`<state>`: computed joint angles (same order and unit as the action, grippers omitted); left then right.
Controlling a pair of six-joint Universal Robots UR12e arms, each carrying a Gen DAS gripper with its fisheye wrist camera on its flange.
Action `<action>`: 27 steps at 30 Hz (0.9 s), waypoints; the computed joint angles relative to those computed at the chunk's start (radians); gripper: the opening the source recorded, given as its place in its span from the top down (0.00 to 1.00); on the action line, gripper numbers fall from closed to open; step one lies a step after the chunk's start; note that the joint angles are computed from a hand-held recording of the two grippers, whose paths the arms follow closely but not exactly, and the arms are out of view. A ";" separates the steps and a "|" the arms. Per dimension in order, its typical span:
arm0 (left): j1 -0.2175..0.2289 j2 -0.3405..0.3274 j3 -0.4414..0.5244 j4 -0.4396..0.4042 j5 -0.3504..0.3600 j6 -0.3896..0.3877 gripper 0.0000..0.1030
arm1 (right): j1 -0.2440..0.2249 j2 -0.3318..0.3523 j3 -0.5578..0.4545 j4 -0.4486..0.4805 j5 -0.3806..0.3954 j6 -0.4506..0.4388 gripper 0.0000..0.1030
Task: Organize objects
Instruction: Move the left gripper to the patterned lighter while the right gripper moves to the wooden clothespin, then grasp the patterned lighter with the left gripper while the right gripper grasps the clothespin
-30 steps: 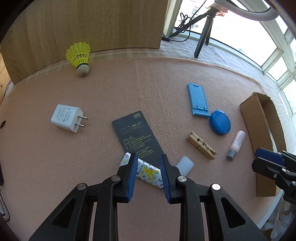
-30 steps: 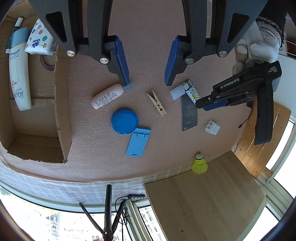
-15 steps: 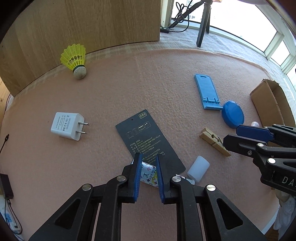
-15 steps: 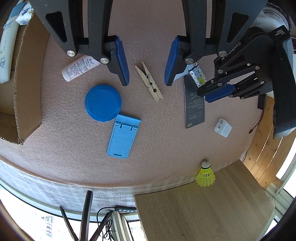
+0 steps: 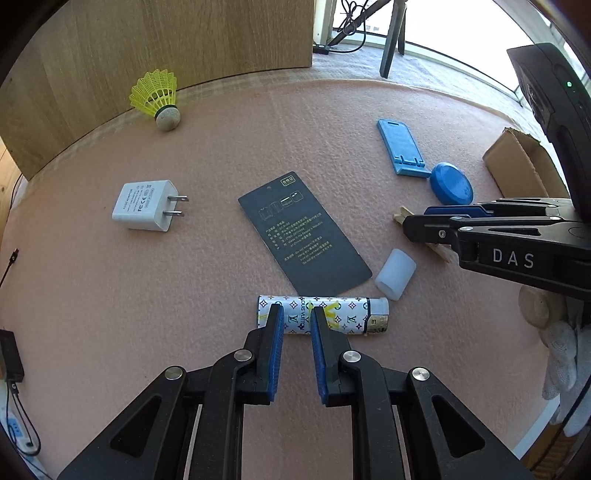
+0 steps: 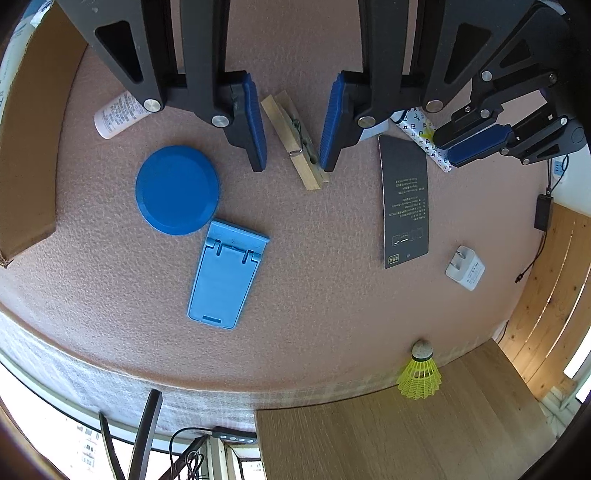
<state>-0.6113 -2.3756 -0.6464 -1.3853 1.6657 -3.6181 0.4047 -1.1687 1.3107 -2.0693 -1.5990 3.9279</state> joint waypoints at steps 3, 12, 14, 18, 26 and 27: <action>-0.001 0.011 -0.017 -0.002 -0.027 0.004 0.84 | 0.004 0.005 -0.008 0.011 -0.003 -0.009 0.80; 0.016 -0.031 0.060 0.007 -0.013 -0.031 0.84 | 0.006 -0.003 0.003 0.012 0.008 -0.016 0.83; 0.021 -0.053 0.094 -0.035 -0.016 -0.032 0.84 | 0.008 -0.008 0.010 0.012 0.012 -0.013 0.84; 0.020 -0.049 0.079 -0.049 -0.025 -0.001 0.84 | 0.013 -0.023 0.032 -0.002 0.022 -0.002 0.85; 0.005 0.030 -0.059 0.015 -0.064 0.007 0.84 | 0.024 -0.052 0.078 -0.037 0.028 0.021 0.89; 0.003 0.041 -0.078 0.026 -0.073 0.004 0.84 | 0.025 -0.055 0.081 -0.040 0.031 0.020 0.89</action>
